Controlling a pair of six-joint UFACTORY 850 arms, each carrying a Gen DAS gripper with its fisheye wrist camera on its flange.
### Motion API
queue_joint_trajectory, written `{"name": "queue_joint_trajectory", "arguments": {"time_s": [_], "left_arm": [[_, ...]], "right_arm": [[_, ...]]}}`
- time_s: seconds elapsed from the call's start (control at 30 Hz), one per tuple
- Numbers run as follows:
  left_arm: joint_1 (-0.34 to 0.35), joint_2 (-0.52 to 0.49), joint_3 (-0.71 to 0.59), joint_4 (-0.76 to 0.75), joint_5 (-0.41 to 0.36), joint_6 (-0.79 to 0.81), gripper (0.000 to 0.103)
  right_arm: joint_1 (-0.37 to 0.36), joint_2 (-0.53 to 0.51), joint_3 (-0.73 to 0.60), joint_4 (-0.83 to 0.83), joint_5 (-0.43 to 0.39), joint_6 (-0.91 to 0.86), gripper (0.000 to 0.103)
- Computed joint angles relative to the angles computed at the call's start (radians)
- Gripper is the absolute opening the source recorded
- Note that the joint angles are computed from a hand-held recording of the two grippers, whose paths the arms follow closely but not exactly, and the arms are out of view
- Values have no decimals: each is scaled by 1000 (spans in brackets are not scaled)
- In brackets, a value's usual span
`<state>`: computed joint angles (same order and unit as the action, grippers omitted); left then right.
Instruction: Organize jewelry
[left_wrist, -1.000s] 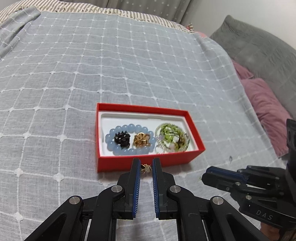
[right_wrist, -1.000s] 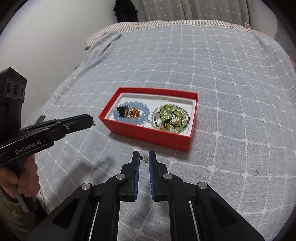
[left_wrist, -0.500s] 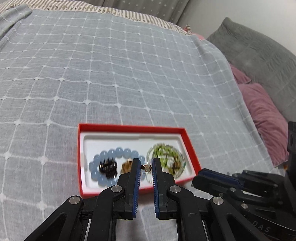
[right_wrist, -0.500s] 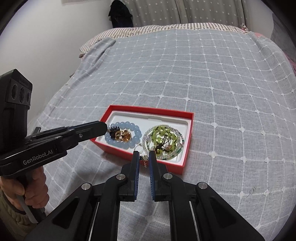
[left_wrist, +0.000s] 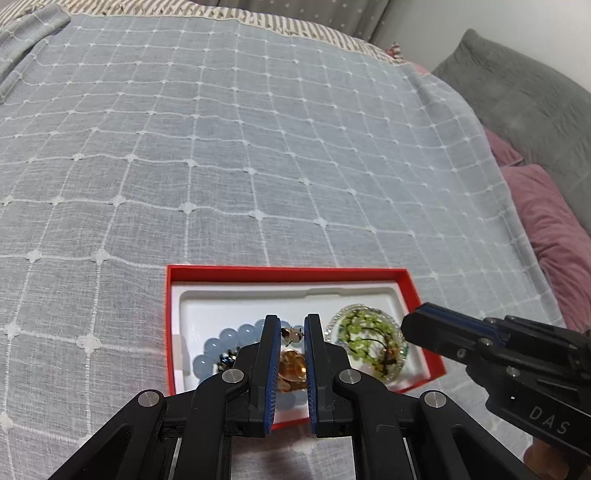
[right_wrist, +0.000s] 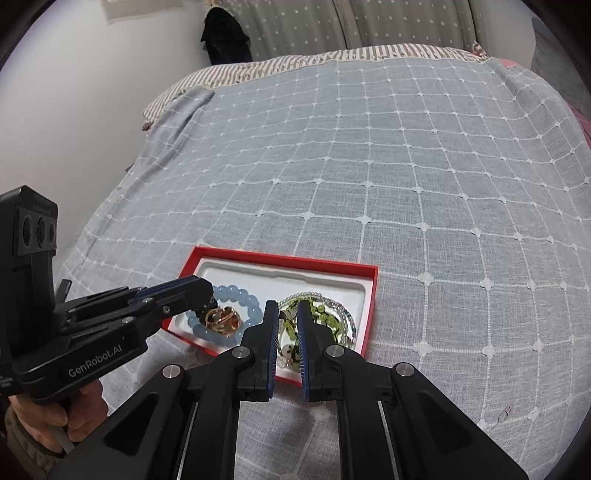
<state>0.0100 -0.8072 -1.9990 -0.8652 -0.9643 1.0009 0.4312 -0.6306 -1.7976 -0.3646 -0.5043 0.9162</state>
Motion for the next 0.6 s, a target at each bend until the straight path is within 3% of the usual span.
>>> {"name": "queue_joint_trajectory", "arguments": {"time_s": [0.6], "left_arm": [[-6, -5, 12, 9, 64, 13, 8]], "right_arm": [[-1, -41, -41, 9, 5, 6, 12]]}}
